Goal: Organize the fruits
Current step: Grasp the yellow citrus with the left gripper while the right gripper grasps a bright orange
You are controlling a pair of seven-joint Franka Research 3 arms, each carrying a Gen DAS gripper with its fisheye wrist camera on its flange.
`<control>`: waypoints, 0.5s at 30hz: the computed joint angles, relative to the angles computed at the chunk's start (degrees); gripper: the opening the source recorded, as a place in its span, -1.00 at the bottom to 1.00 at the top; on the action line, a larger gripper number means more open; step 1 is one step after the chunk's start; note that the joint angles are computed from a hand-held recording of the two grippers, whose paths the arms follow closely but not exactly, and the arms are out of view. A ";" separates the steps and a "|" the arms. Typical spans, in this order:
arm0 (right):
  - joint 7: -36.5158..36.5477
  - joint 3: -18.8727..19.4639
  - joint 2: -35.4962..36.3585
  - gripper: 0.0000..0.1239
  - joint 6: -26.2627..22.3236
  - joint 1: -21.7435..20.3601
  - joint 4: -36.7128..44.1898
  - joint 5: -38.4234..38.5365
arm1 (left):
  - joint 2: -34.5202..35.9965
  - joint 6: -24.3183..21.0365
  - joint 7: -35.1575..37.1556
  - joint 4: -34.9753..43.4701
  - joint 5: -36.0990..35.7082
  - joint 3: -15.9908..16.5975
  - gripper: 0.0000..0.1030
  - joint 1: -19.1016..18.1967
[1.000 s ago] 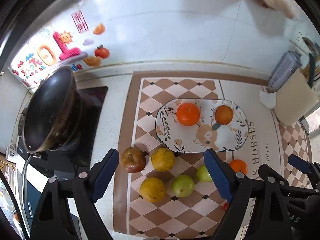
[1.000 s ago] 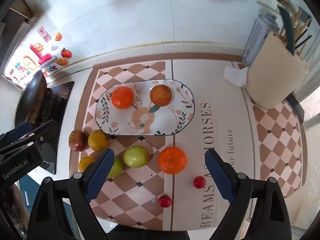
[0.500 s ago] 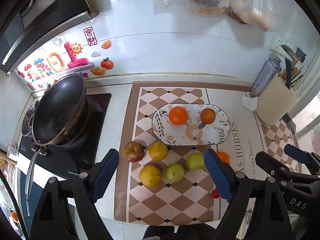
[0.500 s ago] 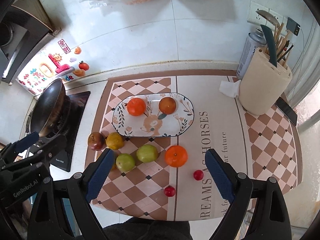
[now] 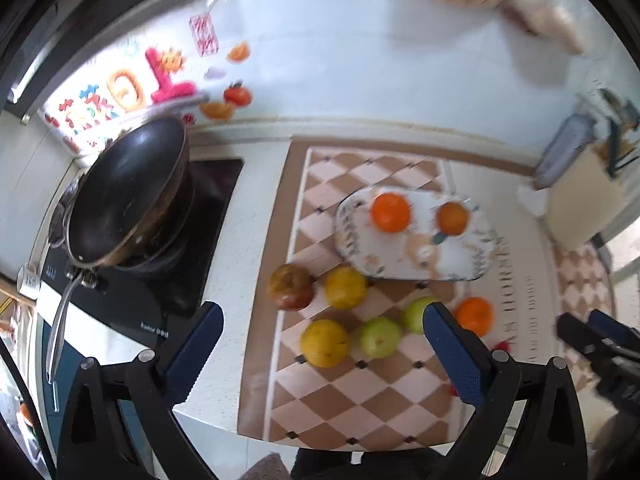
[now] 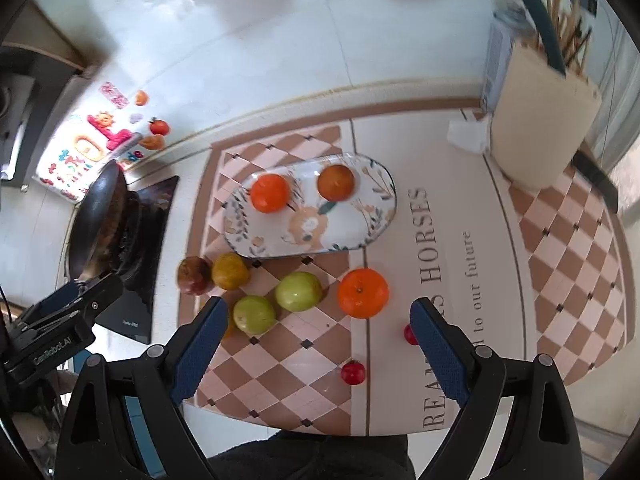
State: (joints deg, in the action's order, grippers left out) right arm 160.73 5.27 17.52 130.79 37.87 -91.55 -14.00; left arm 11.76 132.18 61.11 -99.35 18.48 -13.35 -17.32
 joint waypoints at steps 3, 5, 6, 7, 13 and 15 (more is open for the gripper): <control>-1.13 0.13 0.79 0.52 1.75 -1.31 -2.26 2.56 | 3.44 -2.96 0.68 1.59 -1.25 0.33 0.99 0.48; -3.17 0.56 1.68 0.44 3.03 -2.59 -3.69 5.93 | 6.08 -5.13 0.73 2.63 -3.12 0.51 0.99 1.02; -3.84 0.65 1.91 0.33 4.39 -3.08 -4.75 7.43 | 6.94 -5.76 0.80 3.02 -3.85 0.46 0.99 1.16; -4.68 0.71 2.38 0.26 5.23 -3.47 -5.35 8.71 | 8.35 -6.81 0.79 3.63 -4.69 0.53 0.98 1.37; -8.97 0.88 5.16 0.24 8.77 -5.24 -7.91 16.23 | 15.04 -11.40 2.67 7.66 -12.96 -0.45 0.89 3.64; -10.12 0.63 6.33 0.24 9.16 -5.39 -7.73 17.31 | 16.98 -12.64 2.93 9.36 -14.35 -0.57 0.89 3.86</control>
